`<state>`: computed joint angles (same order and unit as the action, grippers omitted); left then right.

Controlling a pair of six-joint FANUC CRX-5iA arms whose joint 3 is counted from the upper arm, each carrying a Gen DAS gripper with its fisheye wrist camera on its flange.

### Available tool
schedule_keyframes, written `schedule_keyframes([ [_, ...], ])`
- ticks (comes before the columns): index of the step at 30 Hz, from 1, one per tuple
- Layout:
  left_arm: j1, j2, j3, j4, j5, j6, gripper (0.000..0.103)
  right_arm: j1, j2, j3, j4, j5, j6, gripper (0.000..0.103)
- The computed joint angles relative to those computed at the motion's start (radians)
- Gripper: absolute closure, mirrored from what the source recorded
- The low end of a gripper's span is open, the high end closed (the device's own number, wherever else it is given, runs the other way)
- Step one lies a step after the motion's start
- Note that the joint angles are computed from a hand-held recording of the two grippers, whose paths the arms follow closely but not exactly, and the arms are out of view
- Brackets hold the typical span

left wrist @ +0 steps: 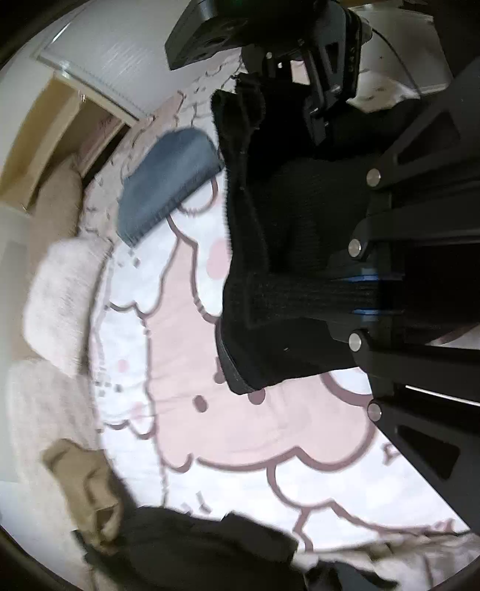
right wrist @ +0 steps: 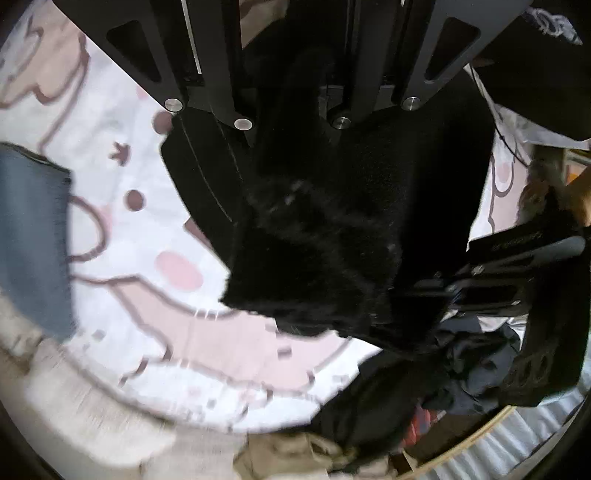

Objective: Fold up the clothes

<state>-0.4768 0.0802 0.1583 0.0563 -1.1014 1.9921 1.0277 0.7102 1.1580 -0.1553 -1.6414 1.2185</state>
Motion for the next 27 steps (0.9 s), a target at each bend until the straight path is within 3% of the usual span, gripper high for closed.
schedule_keyframes([
  [2, 0.036, 0.012, -0.053, 0.066, 0.038, -0.027, 0.093, -0.036, 0.030, 0.031, -0.062, -0.019, 0.017, 0.090],
  [4, 0.048, 0.006, -0.095, 0.105, 0.067, -0.058, 0.093, -0.068, 0.035, 0.019, -0.099, -0.006, 0.023, 0.077],
  [5, 0.051, 0.002, -0.112, 0.118, 0.081, -0.078, 0.093, -0.074, 0.023, -0.012, -0.078, 0.023, 0.020, 0.063],
  [6, 0.052, -0.003, -0.124, 0.126, 0.096, -0.104, 0.093, -0.079, 0.008, -0.049, -0.048, 0.056, 0.013, 0.061],
  [12, 0.047, -0.001, -0.132, 0.114, 0.136, -0.156, 0.093, -0.085, -0.105, -0.270, 0.131, 0.248, -0.084, 0.061],
  [15, 0.053, -0.018, -0.163, 0.128, 0.172, -0.171, 0.093, -0.036, -0.212, -0.438, 0.272, 0.374, -0.125, 0.061],
  [18, 0.055, -0.038, -0.194, 0.129, 0.207, -0.181, 0.091, -0.001, -0.304, -0.530, 0.171, 0.487, -0.038, 0.061],
  [21, 0.047, -0.043, -0.200, 0.106, 0.226, -0.171, 0.090, 0.060, -0.341, -0.591, 0.130, 0.503, 0.079, 0.061],
  [25, 0.038, -0.045, -0.199, 0.081, 0.241, -0.154, 0.089, 0.074, -0.339, -0.710, 0.231, 0.514, 0.063, 0.061],
  [27, 0.040, -0.042, -0.201, 0.088, 0.249, -0.155, 0.089, 0.034, -0.375, -0.770, 0.170, 0.573, 0.017, 0.063],
])
